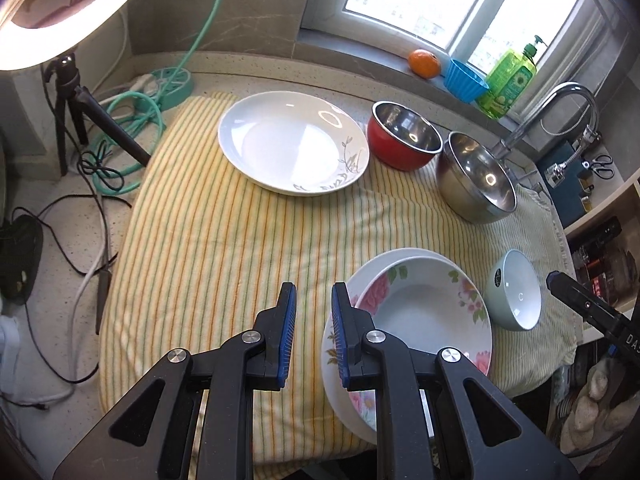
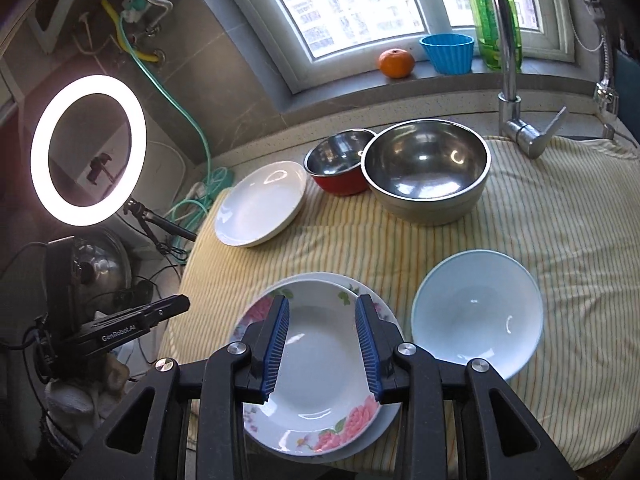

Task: Organize plates and bowls
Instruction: 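Open the right gripper and lift it off the stacked plates, then move the right gripper to the rim of the white branch-pattern plate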

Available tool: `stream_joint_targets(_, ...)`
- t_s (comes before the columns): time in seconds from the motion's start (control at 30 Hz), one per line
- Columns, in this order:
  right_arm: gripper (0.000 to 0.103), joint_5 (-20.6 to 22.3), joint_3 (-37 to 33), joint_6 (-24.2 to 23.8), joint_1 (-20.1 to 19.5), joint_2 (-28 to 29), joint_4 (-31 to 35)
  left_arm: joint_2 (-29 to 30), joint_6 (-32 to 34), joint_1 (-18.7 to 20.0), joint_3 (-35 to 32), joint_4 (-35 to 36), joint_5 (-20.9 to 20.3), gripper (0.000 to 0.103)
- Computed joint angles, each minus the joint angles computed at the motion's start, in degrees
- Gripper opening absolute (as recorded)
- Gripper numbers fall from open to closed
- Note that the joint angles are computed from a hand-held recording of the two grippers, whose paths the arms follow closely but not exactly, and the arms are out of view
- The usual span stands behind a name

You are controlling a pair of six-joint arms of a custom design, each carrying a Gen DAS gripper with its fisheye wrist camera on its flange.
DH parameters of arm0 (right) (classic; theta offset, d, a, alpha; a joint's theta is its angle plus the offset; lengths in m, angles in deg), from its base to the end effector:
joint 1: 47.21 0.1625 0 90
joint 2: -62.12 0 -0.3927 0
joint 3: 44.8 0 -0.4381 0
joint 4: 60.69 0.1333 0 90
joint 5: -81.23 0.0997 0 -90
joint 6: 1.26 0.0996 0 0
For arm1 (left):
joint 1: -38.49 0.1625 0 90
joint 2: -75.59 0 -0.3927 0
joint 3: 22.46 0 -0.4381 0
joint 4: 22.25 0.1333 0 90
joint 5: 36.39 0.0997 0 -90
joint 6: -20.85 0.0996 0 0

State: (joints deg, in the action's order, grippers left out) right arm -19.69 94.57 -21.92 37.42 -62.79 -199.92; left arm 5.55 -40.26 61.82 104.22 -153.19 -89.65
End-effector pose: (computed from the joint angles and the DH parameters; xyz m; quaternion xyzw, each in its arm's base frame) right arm 0.0824 -0.3464 0.3517 0.0982 -0.9453 0.2693 0.1555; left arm -0.3362 -0.3551 0.0619 0.0886 0.9370 -0.2233 0.2538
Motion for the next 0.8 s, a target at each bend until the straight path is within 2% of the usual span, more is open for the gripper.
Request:
stream_joint_targets(0.1,0.043,0.19,-1.98,-1.78,1.1,2.12,1.71,0.29,-3.35,-0.17,-0.52,0.71,1.46,0.014)
stream_joint_targets(0.2,0.043,1.14,-3.74,-2.37,1.84,2.92,4.3,1.99,-4.5,-0.07,-2.25,2.16,3.03,0.014)
stream_joint_targets(0.4,0.043,1.48,-5.79,0.32,2.15,4.7,5.68,3.61,-2.75,1.6,-4.97,3.56,4.61,0.014)
stream_joint_targets(0.47,0.043,2.23,-6.16,1.02,1.93,5.49,5.02,3.74,-0.75,2.87,-5.41,2.72,4.72,0.014)
stream_joint_targets(0.57,0.043,0.23,-6.55,2.27,3.1,7.98,1.3,4.5,3.8,5.18,-6.32,0.68,4.87,0.015)
stream_joint_targets(0.8,0.043,-3.21,-9.99,9.5,5.47,17.2,-2.9,7.71,15.19,11.08,-10.7,-4.89,4.41,0.015)
